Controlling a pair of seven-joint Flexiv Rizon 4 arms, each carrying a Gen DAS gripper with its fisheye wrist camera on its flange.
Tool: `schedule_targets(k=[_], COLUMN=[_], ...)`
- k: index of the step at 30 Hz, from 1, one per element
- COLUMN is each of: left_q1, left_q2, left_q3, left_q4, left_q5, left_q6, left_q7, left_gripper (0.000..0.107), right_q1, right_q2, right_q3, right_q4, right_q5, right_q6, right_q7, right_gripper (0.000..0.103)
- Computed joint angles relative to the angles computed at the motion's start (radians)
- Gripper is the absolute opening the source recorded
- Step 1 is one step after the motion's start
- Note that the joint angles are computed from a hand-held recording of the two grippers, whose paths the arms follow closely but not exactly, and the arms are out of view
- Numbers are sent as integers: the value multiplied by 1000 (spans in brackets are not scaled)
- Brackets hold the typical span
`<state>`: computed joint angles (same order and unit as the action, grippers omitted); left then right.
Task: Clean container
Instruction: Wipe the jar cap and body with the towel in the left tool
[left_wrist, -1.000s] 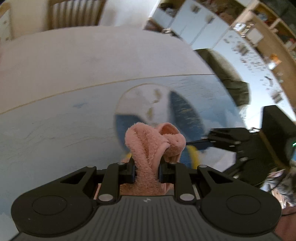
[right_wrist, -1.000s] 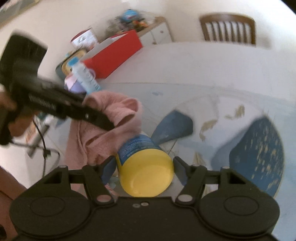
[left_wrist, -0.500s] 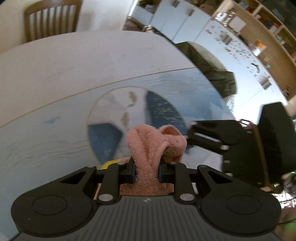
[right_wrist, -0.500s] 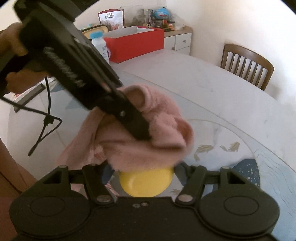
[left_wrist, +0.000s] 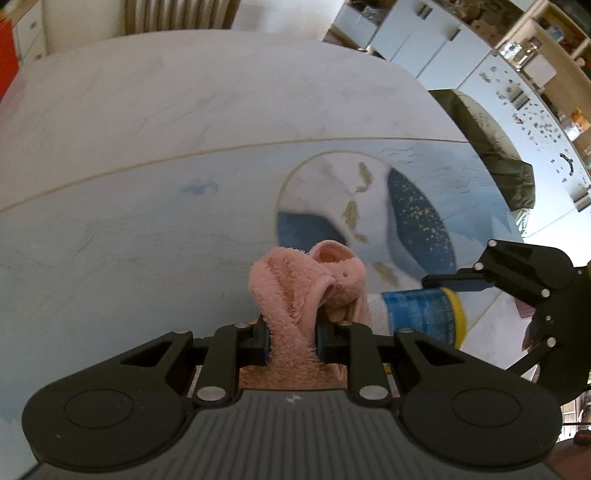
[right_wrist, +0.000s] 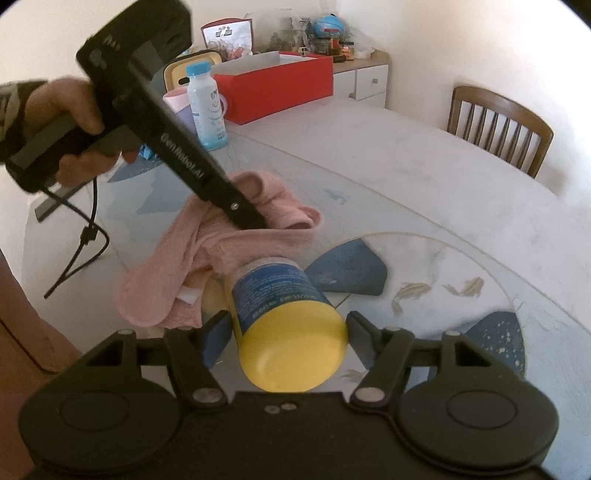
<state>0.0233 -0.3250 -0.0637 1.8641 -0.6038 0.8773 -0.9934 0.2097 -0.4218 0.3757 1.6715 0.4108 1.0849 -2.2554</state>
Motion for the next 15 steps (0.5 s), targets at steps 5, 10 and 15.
schedule_targets(k=[5, 10, 15], left_q1=[-3, 8, -5], left_q2=[-1, 21, 58], left_q3=[2, -19, -46], left_q4=[6, -4, -5], left_q5=[6, -48, -148], left_q6=[10, 4, -35], left_q7=[-13, 52, 173], left_gripper=[20, 20, 20], right_q1=[-9, 11, 10], right_q2=[-1, 4, 1], right_q3=[2, -8, -6], right_q4=[-8, 12, 14], right_q5=[27, -6, -23], right_q6=[-20, 14, 26], right_q7=[14, -1, -9], right_gripper=[68, 67, 67])
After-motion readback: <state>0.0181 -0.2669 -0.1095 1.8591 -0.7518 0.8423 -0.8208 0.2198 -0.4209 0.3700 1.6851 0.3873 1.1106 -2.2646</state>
